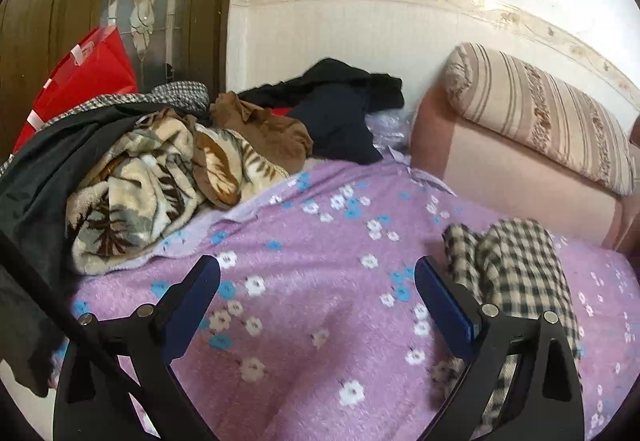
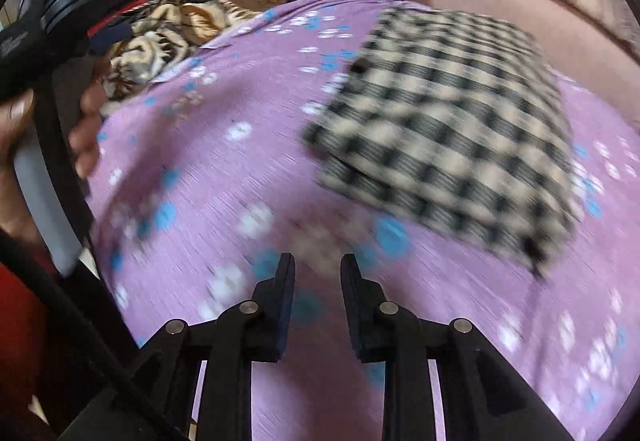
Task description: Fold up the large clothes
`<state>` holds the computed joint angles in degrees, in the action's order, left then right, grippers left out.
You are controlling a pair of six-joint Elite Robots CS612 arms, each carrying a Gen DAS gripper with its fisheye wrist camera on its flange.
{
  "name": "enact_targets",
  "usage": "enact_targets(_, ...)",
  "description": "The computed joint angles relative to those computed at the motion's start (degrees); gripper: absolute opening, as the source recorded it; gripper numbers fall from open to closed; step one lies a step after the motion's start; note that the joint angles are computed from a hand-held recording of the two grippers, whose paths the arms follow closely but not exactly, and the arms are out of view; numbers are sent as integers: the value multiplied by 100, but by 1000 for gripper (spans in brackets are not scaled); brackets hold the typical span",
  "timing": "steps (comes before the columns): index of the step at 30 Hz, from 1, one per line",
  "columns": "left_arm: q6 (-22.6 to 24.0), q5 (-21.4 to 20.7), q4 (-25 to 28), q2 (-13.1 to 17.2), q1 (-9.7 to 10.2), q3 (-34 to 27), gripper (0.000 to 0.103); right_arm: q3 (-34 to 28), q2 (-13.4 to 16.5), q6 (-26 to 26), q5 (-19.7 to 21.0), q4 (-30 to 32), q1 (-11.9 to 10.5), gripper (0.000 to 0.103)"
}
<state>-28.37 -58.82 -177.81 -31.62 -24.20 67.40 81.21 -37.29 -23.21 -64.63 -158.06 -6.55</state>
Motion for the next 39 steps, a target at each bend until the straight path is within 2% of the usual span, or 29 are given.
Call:
enact_targets(5, 58, -288, 207, -134, -74, 197, 97, 375, -86, 908, -512, -997, -263, 26)
enact_targets(9, 149, -518, 373, -229, -163, 318, 97, 165, 58, 1661, -762, -1281, -377, 26)
enact_targets(11, 106, -573, 517, -282, -218, 393, 97, -18, 150, 1883, -703, -1284, -395, 26)
enact_targets(13, -68, -732, 603, -343, -249, 502, 97, -198, 248, 1950, -673, -1299, -376, 26)
enact_targets(15, -336, -954, 691, -405, -262, 623, 97, -366, 341, 1785, -781, -1174, -334, 26)
enact_targets(16, -430, -1054, 697, -420, -263, 665, 97, -463, 380, 1603, -1024, -946, -290, 26)
enact_targets(17, -494, -1160, 707, -428, -254, 696, 97, -558, 417, 1496, -1292, -695, -254, 33)
enact_targets(18, -544, -1232, 728, -430, -251, 715, 97, -610, 444, 1467, -1410, -497, -257, 34)
enact_targets(19, -554, -1277, 755, -423, -248, 719, 97, -641, 451, 1478, -1765, -386, -222, 30)
enact_targets(20, -541, -1284, 814, -410, -247, 701, 97, -633, 464, 1451, -2137, -380, -215, 31)
enact_targets(21, -520, -1267, 868, -396, -245, 681, 97, -581, 454, 1515, -2268, -484, -229, 32)
enact_targets(23, -521, -1223, 902, -370, -239, 664, 97, -376, 356, 1656, -2215, -686, -331, 32)
enact_targets(25, -550, -1291, 941, -348, -215, 631, 97, -131, 236, 1509, -1777, -1064, -431, 34)
enact_targets(28, -553, -1473, 977, -310, -191, 562, 97, -18, 155, 1220, -1314, -1187, -460, 48)
enact_targets(30, -518, -1518, 996, -292, -197, 530, 97, -97, 217, 1024, -1387, -1319, -368, 52)
enact_targets(33, -361, -1440, 968, -259, -228, 520, 97, -370, 380, 836, -1464, -1253, -243, 52)
enact_targets(34, -327, -1415, 976, -254, -233, 519, 97, -463, 437, 810, -1536, -1243, -206, 51)
enact_targets(35, -300, -1384, 995, -247, -236, 517, 97, -496, 458, 923, -1653, -1253, -188, 31)
enact_targets(36, -299, -1378, 1010, -244, -232, 514, 97, -574, 493, 1215, -1656, -1178, -221, 23)
enact_targets(38, -344, -1415, 1038, -230, -211, 499, 97, -612, 495, 2077, -1234, -879, -378, 24)
enact_targets(39, -370, -1438, 1048, -223, -202, 485, 97, -621, 499, 2281, -1233, -815, -412, 24)
